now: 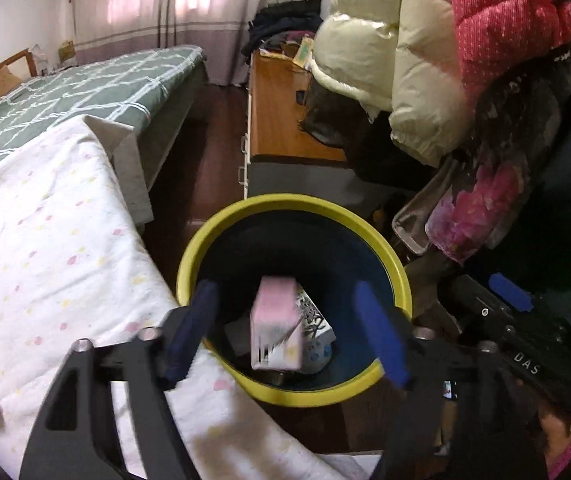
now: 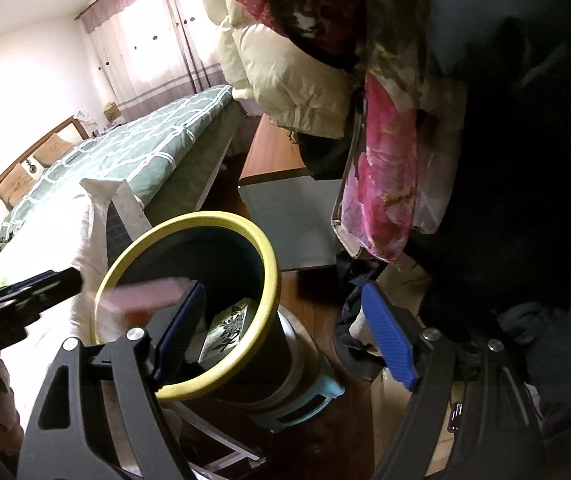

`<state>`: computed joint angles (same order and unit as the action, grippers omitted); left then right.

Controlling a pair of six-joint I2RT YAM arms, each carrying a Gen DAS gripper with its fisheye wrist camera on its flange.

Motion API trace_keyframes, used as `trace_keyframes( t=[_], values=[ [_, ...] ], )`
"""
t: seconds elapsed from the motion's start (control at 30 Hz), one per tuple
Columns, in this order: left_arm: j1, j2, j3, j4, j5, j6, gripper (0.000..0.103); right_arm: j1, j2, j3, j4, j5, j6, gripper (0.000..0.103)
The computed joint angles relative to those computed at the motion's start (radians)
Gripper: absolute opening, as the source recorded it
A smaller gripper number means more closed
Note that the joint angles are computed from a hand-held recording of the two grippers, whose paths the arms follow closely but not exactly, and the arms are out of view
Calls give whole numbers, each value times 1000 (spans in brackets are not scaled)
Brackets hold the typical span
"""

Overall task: Collect trash
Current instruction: 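Carry the pink carton with the left tool over the bin and release, then return both tools to the table and grasp the green wipes pack with the right tool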

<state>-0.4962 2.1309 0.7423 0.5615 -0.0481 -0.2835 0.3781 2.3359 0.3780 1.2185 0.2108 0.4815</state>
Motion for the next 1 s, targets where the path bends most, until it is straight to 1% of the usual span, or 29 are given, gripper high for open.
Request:
trace_keyframes(
  t=[0.13, 0.2, 0.3, 0.43, 0.5, 0.6, 0.7, 0.8, 0.9, 1.0],
  values=[
    [12, -76, -90, 50, -10, 6, 76, 8, 2, 3, 1, -1, -2, 76],
    [27, -132, -157, 87, -9, 11, 81, 27, -5, 5, -7, 10, 5, 76],
    [74, -238, -286, 155, -5, 20, 85, 63, -27, 18, -45, 31, 12, 76],
    [173, -373, -443, 233, 0, 34, 89, 134, -65, 49, -122, 70, 25, 77],
    [245, -438, -516, 263, 8, 52, 91, 170, -86, 73, -173, 91, 31, 77],
    [381, -526, -608, 292, 50, 96, 92, 231, -112, 117, -253, 122, 38, 77],
    [557, -587, -673, 311, 133, 163, 93, 288, -126, 178, -340, 147, 42, 77],
    [787, -615, -707, 323, 260, 249, 93, 347, -126, 258, -432, 171, 42, 77],
    [1023, -604, -707, 333, 390, 341, 93, 402, -117, 353, -526, 177, 34, 77],
    [1235, -541, -663, 336, 497, 422, 93, 456, -99, 456, -610, 180, 20, 77]
  ],
)
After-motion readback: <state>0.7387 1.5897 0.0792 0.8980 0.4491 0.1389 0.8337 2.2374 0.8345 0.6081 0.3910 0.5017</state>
